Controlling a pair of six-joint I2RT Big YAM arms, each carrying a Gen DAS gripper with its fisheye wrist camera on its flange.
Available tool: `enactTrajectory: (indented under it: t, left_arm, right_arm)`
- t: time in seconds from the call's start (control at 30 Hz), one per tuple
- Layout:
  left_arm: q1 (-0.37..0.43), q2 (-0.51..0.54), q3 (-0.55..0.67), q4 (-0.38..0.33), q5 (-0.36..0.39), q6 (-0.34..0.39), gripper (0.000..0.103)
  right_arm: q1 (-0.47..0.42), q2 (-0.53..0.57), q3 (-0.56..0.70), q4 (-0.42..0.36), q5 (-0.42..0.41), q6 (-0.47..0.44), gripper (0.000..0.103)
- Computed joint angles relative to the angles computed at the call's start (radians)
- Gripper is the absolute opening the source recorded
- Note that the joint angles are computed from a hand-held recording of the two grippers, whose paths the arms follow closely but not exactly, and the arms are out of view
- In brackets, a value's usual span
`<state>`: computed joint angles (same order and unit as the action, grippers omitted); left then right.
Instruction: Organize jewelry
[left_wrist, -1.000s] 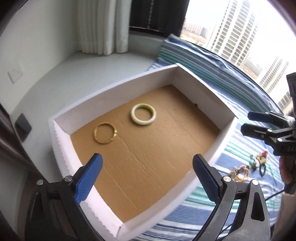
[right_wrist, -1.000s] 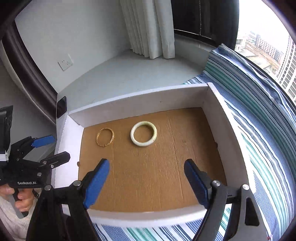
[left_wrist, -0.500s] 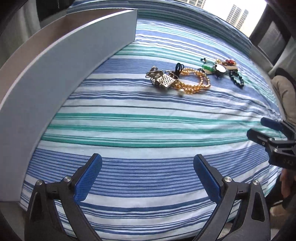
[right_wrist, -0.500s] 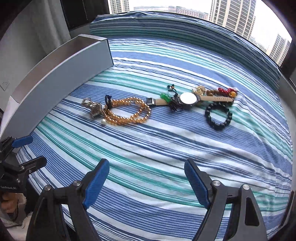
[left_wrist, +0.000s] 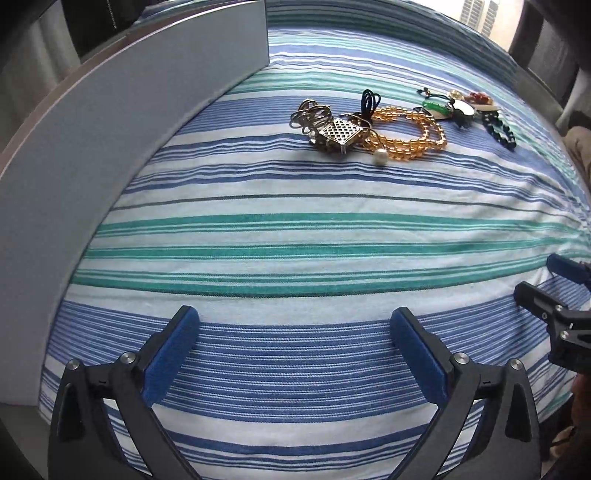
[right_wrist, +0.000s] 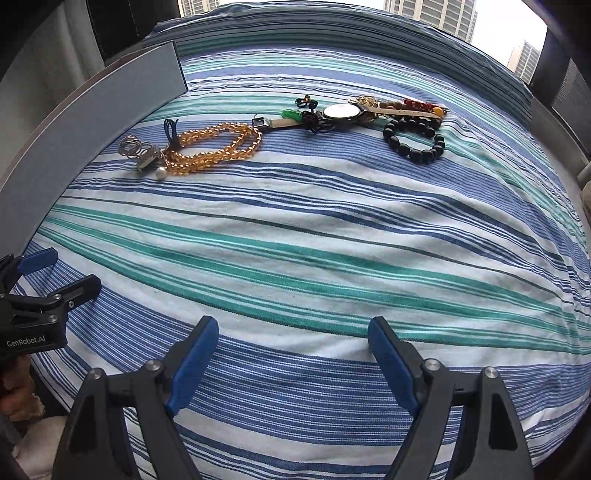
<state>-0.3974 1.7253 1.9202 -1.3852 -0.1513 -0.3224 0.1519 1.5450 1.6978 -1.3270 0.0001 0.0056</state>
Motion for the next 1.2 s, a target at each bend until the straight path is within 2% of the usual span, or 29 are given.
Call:
enactTrajectory:
  t: [0.23, 0.37, 0.43, 0.5, 0.6, 0.77, 0.8, 0.87, 0.9, 0.93, 1.0, 1.1, 1.2]
  left_arm:
    - [-0.005, -0.038, -0.065, 0.069, -0.009, 0.013, 0.103]
    - [0.004, 0.004, 0.010, -0.013, 0.023, 0.004, 0.102]
    - [0.023, 0.014, 0.050, -0.012, 0.094, 0.004, 0.102]
    - [0.040, 0.045, 0.126, -0.015, 0.132, 0.006, 0.102]
    - [0.059, 0.138, 0.307, -0.041, 0.163, 0.030, 0.102]
    - [0.072, 0.349, 0.623, -0.130, 0.159, 0.079, 0.101]
    - [0.073, 0.372, 0.651, -0.136, 0.159, 0.080, 0.097]
    - [0.071, 0.391, 0.659, -0.128, 0.152, 0.093, 0.070]
    - [0.071, 0.393, 0.653, -0.124, 0.159, 0.101, 0.032]
    - [0.075, 0.387, 0.634, -0.118, 0.192, 0.101, 0.014]
    - [0.086, 0.305, 0.494, -0.041, 0.238, 0.063, 0.012]
    - [0.101, 0.174, 0.298, 0.024, 0.291, 0.048, 0.010]
    - [0.121, 0.040, 0.110, 0.041, 0.314, 0.040, 0.010]
  right_arm:
    - [0.004, -0.039, -0.066, 0.076, 0.014, 0.007, 0.087]
    - [0.004, -0.045, -0.076, 0.086, 0.013, 0.007, 0.088]
    - [0.001, -0.040, -0.065, 0.070, 0.007, 0.002, 0.088]
    - [-0.003, -0.038, -0.059, 0.057, 0.001, 0.005, 0.088]
    - [-0.007, -0.038, -0.055, 0.049, -0.011, 0.013, 0.088]
    - [-0.015, -0.038, -0.049, 0.037, -0.042, 0.031, 0.088]
    - [-0.016, -0.038, -0.049, 0.034, -0.047, 0.032, 0.088]
    - [-0.019, -0.041, -0.050, 0.030, -0.053, 0.035, 0.088]
    - [-0.021, -0.042, -0.050, 0.027, -0.055, 0.035, 0.088]
    - [-0.022, -0.043, -0.051, 0.024, -0.056, 0.034, 0.088]
    - [-0.026, -0.047, -0.051, 0.020, -0.058, 0.034, 0.088]
    - [-0.033, -0.054, -0.048, 0.015, -0.063, 0.035, 0.088]
    - [-0.036, -0.055, -0.032, 0.013, -0.064, 0.030, 0.088]
